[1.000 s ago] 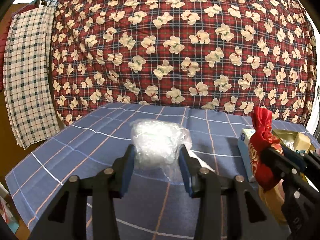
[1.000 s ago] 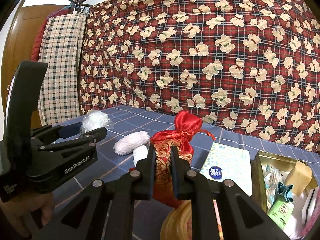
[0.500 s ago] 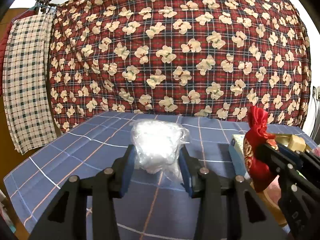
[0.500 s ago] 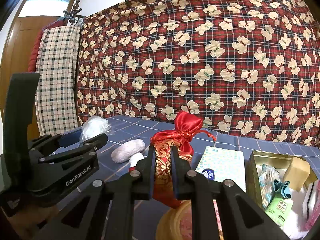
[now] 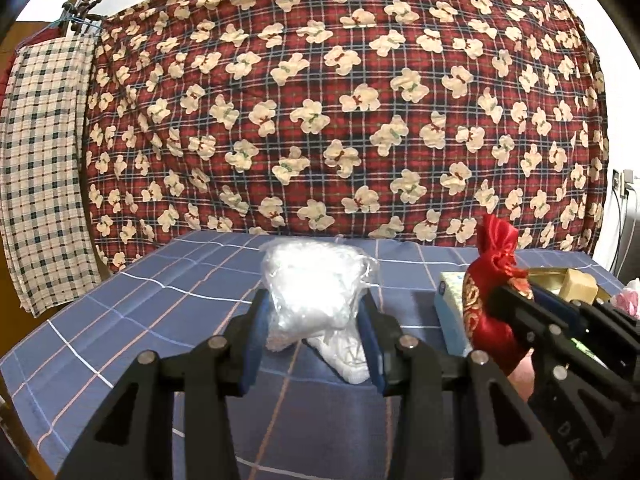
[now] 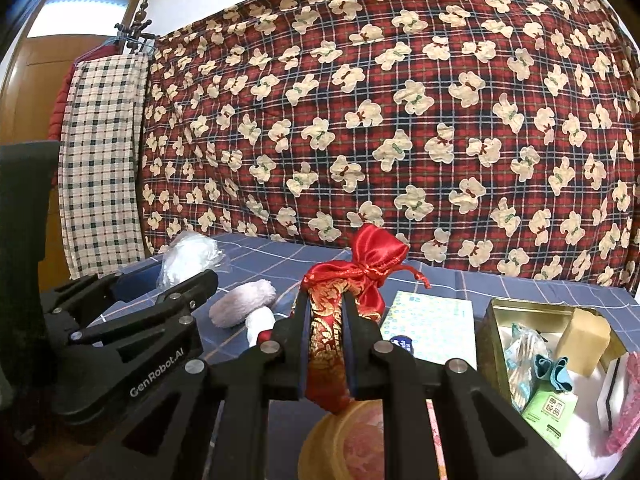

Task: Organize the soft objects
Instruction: 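Lift the red pouch with the right gripper while the left gripper carries the clear bag over the gold tray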

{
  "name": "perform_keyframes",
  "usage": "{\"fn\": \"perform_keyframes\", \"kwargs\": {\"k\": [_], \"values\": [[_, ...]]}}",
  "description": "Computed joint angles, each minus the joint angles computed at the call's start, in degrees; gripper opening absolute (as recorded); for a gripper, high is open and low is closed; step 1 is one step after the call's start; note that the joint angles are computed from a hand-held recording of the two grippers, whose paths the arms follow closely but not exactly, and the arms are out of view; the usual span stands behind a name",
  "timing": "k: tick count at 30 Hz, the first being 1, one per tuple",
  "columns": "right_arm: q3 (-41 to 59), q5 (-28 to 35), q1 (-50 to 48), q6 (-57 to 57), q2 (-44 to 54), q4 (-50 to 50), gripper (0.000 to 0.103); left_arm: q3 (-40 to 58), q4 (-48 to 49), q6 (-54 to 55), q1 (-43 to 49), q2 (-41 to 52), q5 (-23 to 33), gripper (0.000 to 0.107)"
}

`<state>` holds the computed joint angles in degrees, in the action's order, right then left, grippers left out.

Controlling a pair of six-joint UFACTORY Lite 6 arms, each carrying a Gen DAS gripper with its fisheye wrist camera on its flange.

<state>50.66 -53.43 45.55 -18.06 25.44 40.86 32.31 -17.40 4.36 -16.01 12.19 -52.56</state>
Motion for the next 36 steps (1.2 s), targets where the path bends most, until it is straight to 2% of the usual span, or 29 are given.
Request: {"fn": "perform_keyframes", "kwargs": {"k": [36], "values": [[-12.45,-4.93,-2.24,5.4,-8.63,-1.84,0.016,3.01,-5.18,1.69,-11.54,1.64,1.02,0.042]]}}
